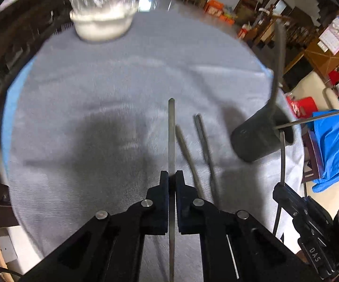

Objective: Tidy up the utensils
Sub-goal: 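Lift both held chopsticks upright over the grey holder cup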

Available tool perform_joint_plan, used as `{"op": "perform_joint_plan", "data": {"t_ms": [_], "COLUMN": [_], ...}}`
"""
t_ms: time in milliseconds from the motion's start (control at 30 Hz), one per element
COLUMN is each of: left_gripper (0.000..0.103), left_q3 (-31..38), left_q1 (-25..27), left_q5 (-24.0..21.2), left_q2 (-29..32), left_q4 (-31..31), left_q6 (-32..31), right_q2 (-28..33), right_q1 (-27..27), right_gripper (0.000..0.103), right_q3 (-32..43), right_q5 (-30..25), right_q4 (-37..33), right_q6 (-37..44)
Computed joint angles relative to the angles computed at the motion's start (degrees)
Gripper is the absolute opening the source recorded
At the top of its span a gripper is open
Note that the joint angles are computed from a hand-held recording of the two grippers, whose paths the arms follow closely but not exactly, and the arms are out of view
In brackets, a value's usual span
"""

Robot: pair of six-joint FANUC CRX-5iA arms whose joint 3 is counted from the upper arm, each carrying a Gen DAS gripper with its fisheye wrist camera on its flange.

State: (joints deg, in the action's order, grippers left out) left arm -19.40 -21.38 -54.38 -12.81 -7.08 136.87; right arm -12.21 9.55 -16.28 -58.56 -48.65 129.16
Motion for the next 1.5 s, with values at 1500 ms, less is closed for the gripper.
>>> {"op": "perform_joint_plan", "data": {"t_ms": [1500], "left_gripper": [0.006], "left_q3": [29.40], "left_q1": [-23.82], "left_q5": [-18.28], "left_q2": [8.49], "left_q4": [-35.75], "left_q6": [16.39], "right_q2": [7.05], "right_q1": [-26.63], "right_gripper": [0.006], "right_q3": [11.18], "right_q5": [-15.38], "right_q4": [-39.72], "right_q6": [14.81]}}
